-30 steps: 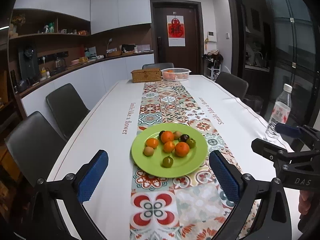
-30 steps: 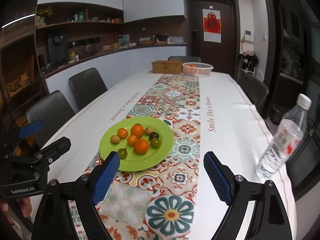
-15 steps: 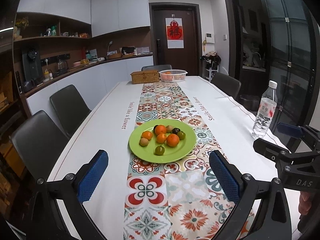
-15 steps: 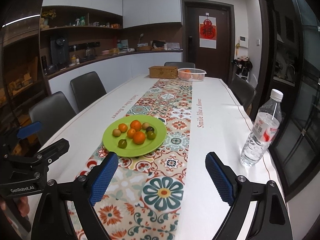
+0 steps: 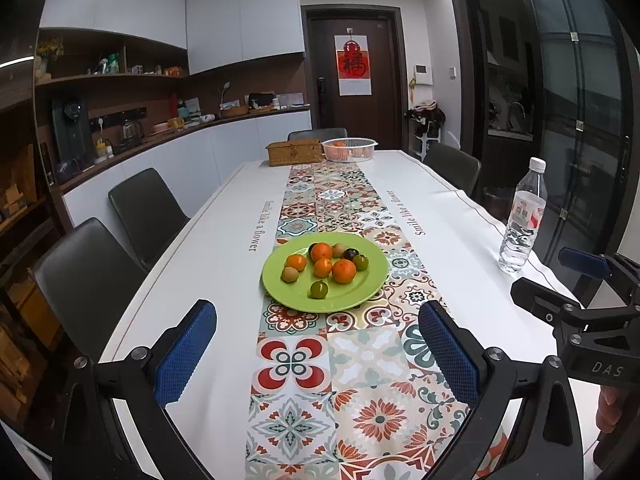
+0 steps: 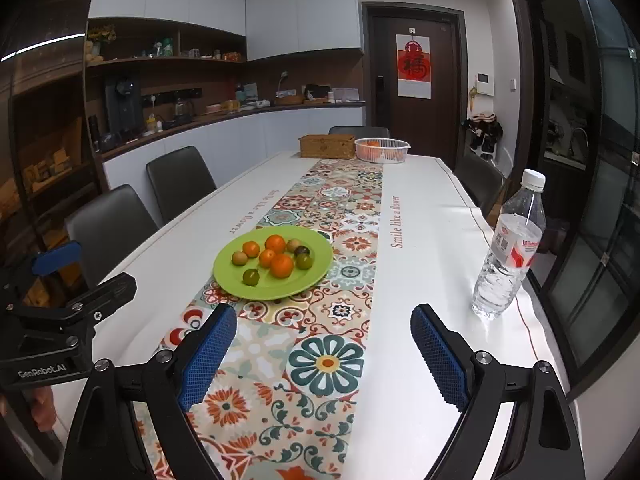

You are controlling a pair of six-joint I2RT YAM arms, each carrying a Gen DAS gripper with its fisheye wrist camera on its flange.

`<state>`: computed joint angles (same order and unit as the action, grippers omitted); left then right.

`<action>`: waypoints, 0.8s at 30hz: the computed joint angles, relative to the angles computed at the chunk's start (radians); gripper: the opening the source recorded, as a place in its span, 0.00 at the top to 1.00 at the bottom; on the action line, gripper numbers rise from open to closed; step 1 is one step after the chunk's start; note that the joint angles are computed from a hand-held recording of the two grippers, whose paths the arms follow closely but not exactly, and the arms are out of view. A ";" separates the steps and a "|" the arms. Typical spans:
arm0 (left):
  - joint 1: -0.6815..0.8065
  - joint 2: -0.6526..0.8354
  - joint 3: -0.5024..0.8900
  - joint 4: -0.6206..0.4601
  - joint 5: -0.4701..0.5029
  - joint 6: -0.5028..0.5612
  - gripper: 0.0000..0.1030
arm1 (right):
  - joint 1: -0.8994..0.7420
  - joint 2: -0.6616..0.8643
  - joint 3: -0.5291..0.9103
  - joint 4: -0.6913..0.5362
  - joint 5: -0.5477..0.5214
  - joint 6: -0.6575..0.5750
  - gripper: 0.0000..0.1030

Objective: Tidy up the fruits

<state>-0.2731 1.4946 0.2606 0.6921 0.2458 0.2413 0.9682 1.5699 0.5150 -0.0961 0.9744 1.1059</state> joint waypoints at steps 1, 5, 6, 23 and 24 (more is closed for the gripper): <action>0.002 -0.004 -0.001 -0.006 0.004 -0.001 0.00 | 0.003 -0.002 -0.001 -0.005 0.002 0.003 0.13; 0.004 -0.012 -0.007 -0.011 0.011 -0.001 0.00 | 0.012 0.000 -0.003 -0.011 0.003 0.014 0.13; 0.005 -0.011 -0.007 -0.012 0.012 0.000 0.00 | 0.014 0.000 -0.005 -0.011 0.003 0.017 0.13; 0.003 -0.006 -0.032 0.035 -0.024 -0.013 0.00 | 0.022 0.016 0.003 -0.022 -0.004 0.036 0.13; 0.008 0.000 -0.030 0.035 -0.018 -0.013 0.00 | 0.022 0.017 0.006 -0.028 -0.004 0.037 0.13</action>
<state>-0.2653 1.4947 0.2308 0.7272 0.2274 0.2280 0.9901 1.5867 0.5210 -0.1237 0.9699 1.1430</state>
